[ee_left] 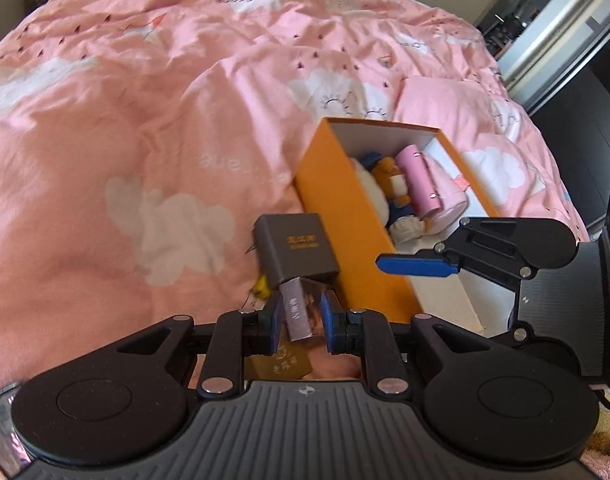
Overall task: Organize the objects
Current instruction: 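Move both grippers to the small boxes lying beside the orange box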
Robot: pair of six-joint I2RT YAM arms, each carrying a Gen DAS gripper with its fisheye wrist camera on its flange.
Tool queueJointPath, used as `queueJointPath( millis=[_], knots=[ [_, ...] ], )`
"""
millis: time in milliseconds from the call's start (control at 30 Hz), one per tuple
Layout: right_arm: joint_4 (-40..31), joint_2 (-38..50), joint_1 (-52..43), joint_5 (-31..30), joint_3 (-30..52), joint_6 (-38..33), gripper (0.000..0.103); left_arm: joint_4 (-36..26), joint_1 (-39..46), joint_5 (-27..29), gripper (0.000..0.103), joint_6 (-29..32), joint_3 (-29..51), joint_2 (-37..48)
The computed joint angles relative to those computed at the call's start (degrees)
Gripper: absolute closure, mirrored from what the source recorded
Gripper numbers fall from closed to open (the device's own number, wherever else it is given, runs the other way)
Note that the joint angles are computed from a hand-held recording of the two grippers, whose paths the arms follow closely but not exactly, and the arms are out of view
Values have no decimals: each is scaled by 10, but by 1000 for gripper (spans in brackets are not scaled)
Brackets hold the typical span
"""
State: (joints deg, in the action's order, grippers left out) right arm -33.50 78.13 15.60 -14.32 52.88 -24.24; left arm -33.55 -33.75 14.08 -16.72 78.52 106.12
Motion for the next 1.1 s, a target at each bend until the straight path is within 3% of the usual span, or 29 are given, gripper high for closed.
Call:
queueJointPath(
  millis=[167,300,500,633,700,1100],
  knots=[
    [-11,32,10,-16,1,17,56,40,2,-4,81,-27,-68,-17],
    [18,41,32,36,-17,17,56,73,0,-11,80,-49,-92,0],
    [14,120,54,88,19,-53,54,100,-40,-129,80,-82,-94,23],
    [17,155,81,141,40,-85,49,113,-49,-150,80,-90,-97,36],
    [-6,176,87,141,62,-94,52,117,-47,-152,80,-91,-104,36],
    [-52,254,115,185,125,-117,52,163,-5,-137,79,-125,-162,9]
  ],
)
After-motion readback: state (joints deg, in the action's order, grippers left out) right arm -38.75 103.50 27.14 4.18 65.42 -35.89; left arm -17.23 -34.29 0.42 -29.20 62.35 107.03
